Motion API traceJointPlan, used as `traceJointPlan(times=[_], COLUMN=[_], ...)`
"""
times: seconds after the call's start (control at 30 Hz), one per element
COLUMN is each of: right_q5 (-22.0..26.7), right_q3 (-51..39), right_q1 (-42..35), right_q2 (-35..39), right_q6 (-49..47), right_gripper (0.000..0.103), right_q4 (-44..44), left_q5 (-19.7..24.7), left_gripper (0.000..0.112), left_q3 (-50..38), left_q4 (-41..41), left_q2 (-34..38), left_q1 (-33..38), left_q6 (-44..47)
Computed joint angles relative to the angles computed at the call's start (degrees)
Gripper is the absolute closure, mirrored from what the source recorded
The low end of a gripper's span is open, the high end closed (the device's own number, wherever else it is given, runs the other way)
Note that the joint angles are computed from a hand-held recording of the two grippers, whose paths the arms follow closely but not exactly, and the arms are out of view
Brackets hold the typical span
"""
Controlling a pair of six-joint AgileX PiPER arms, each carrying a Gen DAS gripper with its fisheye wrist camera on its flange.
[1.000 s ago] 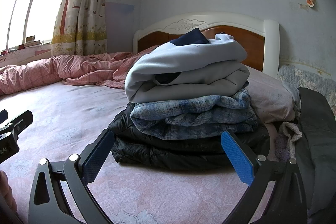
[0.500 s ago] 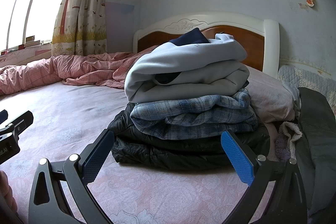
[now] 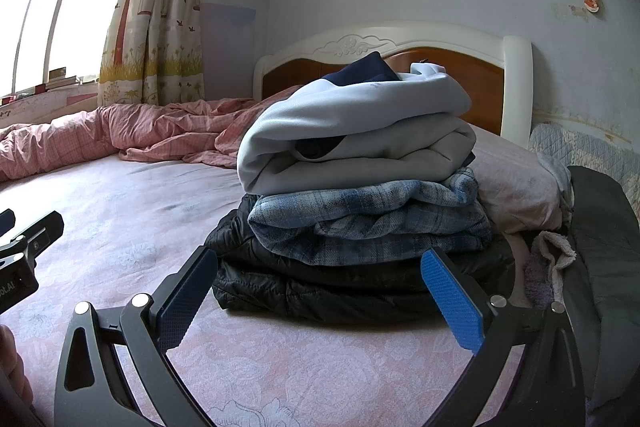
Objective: Fold large clothes
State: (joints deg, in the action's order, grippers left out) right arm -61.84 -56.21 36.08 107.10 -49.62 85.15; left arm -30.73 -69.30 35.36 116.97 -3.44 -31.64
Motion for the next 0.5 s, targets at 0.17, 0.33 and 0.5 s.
traceJointPlan(times=[0.17,0.33,0.5], right_q5=[0.01,0.11,-0.26], right_q3=[-0.03,-0.03,-0.1], right_q1=[0.02,-0.08,0.01], right_q2=[-0.06,-0.02,0.06], right_q6=[-0.04,0.03,-0.19], right_gripper=[0.0,0.0,0.0], right_q4=[0.05,-0.05,-0.08], left_q5=[0.03,-0.01,0.13], left_gripper=[0.009,0.009,0.009], left_q3=[-0.03,0.05,-0.05], left_q4=[0.06,0.31,0.33], left_q2=[-0.01,-0.06,-0.07], left_q1=[0.01,0.15,0.05], left_q6=[-0.03,-0.2,-0.24])
